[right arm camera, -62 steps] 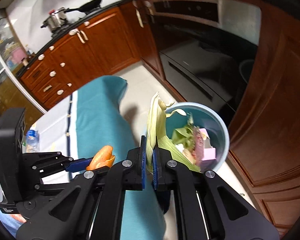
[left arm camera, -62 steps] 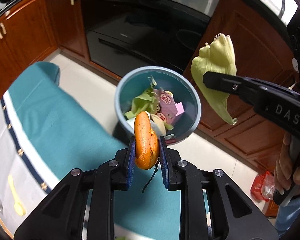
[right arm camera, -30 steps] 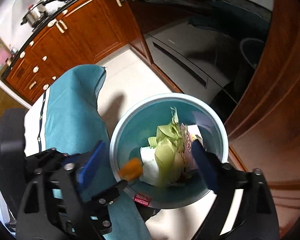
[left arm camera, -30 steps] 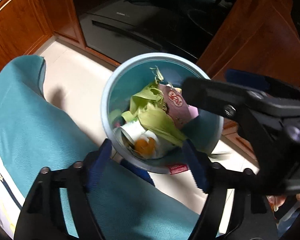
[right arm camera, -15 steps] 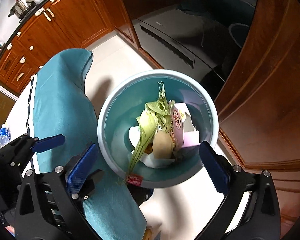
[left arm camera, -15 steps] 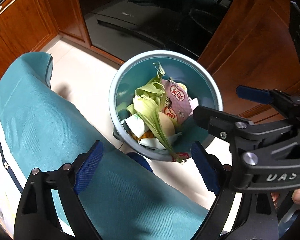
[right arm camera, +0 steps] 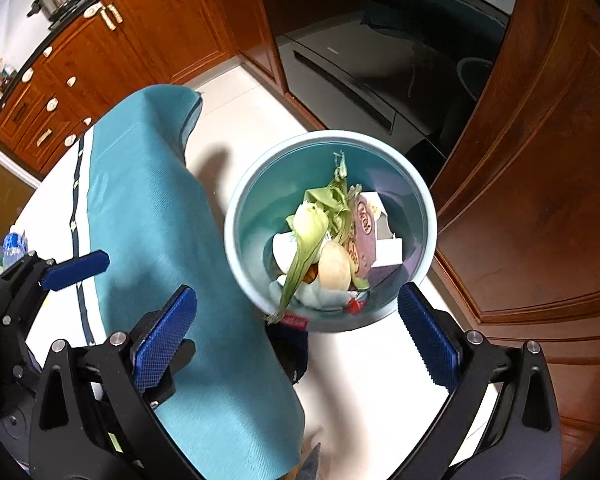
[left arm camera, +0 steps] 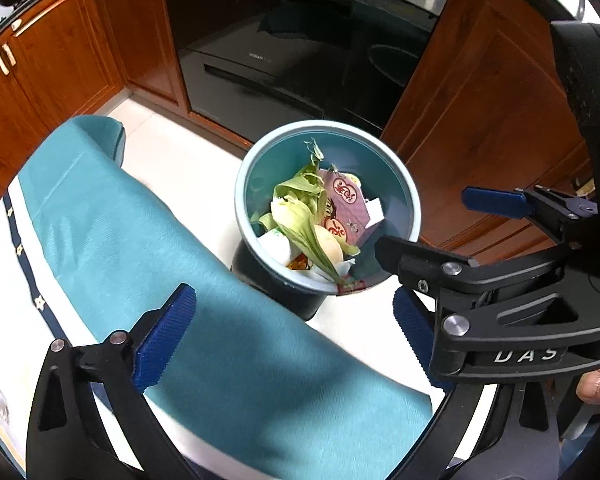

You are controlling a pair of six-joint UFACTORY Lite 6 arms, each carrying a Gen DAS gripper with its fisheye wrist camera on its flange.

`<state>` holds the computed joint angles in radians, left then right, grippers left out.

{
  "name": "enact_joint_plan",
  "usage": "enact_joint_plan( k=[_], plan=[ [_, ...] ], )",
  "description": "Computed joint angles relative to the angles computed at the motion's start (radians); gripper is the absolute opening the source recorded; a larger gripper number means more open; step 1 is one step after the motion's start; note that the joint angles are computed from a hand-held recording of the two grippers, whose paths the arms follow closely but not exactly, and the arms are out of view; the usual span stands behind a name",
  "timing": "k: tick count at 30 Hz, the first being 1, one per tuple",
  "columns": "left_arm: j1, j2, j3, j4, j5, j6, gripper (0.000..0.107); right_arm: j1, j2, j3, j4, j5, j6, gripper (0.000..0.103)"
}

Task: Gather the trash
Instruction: 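Move both open tools back over the table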

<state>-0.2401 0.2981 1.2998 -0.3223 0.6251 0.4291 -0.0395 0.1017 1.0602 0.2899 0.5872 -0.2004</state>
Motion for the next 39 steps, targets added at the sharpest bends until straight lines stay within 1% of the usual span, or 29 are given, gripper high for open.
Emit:
enact_joint_plan(
  k=[4, 7, 12, 17, 20, 24, 28, 30, 34, 36, 39],
  plan=[
    [0.034, -0.098, -0.087, -0.028, -0.008, 0.044, 0.099, 0.040, -0.078, -0.047, -0.042, 0.020, 0.069, 0.097],
    [0.086, -0.189, -0.161, -0.065, 0.002, 0.107, 0.099, 0.076, -0.126, -0.070, -0.108, 0.033, 0.159, 0.097],
    [0.187, -0.288, -0.242, -0.123, 0.032, 0.207, 0.099, 0.156, -0.186, -0.090, -0.196, 0.074, 0.311, 0.097],
    [0.346, -0.369, -0.325, -0.187, 0.070, 0.346, 0.099, 0.278, -0.212, -0.072, -0.281, 0.119, 0.467, 0.097],
    [0.477, -0.378, -0.348, -0.231, 0.089, 0.439, 0.099, 0.360, -0.189, -0.028, -0.300, 0.141, 0.526, 0.097],
    [0.666, -0.341, -0.335, -0.273, 0.129, 0.554, 0.099, 0.507, -0.095, 0.080, -0.358, 0.169, 0.627, 0.097],
    [0.863, -0.242, -0.263, -0.294, 0.156, 0.655, 0.099, 0.649, 0.072, 0.243, -0.358, 0.196, 0.681, 0.097],
    [0.958, -0.166, -0.195, -0.291, 0.175, 0.680, 0.099, 0.704, 0.163, 0.338, -0.356, 0.218, 0.691, 0.097],
    [1.086, -0.021, -0.045, -0.264, 0.205, 0.680, 0.099, 0.784, 0.342, 0.542, -0.335, 0.270, 0.701, 0.097],
    [1.135, 0.057, 0.051, -0.247, 0.225, 0.667, 0.099, 0.816, 0.436, 0.663, -0.328, 0.301, 0.701, 0.097],
    [1.204, 0.158, 0.190, -0.229, 0.253, 0.653, 0.099, 0.864, 0.595, 0.891, -0.318, 0.350, 0.697, 0.097]
  ],
)
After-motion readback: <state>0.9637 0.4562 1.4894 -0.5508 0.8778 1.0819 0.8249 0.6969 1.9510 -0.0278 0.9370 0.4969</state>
